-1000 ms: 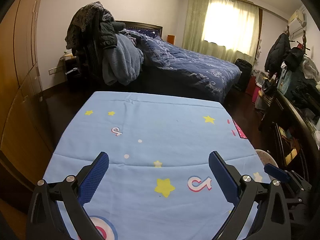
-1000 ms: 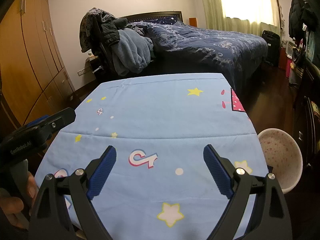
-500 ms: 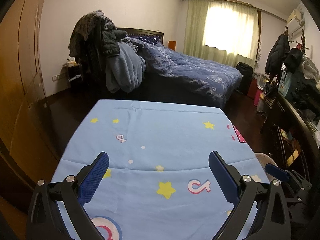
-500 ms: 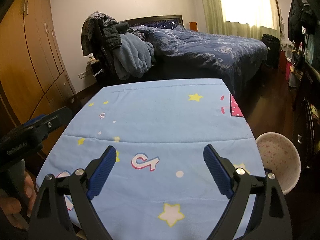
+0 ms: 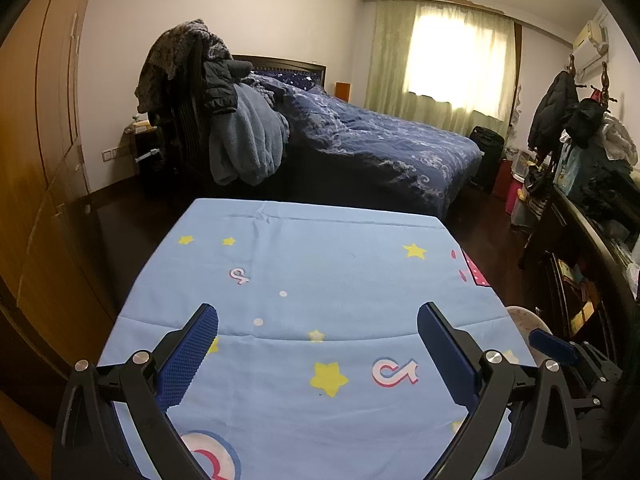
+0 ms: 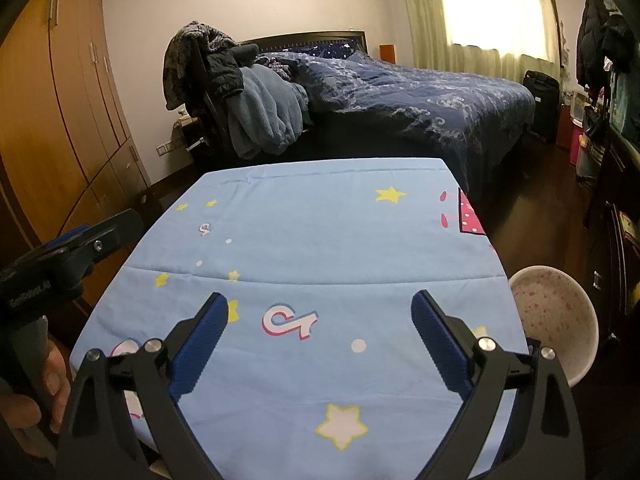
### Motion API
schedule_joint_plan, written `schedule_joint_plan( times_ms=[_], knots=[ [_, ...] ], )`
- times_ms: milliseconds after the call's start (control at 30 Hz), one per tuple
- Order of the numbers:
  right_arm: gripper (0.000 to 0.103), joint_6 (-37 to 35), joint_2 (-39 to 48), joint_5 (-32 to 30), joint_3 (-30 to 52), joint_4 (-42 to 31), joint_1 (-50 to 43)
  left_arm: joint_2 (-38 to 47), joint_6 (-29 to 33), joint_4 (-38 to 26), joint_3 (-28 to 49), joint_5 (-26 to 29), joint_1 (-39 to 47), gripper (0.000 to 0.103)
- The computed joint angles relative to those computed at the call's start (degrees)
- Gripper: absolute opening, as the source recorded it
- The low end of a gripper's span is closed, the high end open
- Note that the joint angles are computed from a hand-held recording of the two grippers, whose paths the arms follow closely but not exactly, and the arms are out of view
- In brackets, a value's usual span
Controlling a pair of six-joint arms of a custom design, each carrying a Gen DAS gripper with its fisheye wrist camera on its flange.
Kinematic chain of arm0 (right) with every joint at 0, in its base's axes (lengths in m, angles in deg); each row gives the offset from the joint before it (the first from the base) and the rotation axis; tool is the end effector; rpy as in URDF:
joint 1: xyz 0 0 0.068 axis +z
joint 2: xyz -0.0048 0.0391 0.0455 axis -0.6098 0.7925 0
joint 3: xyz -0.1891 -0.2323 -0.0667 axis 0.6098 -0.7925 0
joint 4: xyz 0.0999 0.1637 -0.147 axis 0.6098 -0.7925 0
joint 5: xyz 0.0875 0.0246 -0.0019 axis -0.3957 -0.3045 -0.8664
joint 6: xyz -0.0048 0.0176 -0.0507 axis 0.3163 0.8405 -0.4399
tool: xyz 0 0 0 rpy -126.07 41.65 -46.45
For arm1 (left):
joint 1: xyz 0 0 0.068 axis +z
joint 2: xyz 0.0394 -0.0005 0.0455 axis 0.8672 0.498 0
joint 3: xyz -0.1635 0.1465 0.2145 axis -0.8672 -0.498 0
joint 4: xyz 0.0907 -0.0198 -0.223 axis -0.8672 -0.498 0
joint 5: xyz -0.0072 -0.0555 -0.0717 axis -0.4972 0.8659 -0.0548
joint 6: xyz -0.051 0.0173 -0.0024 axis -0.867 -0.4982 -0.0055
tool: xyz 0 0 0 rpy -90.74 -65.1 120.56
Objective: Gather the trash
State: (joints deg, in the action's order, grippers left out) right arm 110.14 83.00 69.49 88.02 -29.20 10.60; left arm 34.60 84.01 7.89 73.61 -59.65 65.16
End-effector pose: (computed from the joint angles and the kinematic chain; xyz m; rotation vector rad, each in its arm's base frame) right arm 0.1298 0.1100 0.1823 0.3545 2.1977 0.0210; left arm 0.2401 0.0032 0.2071 0.4737 2.1347 -0.3899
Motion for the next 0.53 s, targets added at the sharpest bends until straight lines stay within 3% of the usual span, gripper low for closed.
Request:
schedule_joint_plan(
  times_ms=[533],
  knots=[
    [0.093, -0.5, 0.6, -0.6, 0.2, 0.4, -0.8, 3.9, -1.8, 3.4, 0.0, -3.1, -0.7, 0.099]
  ],
)
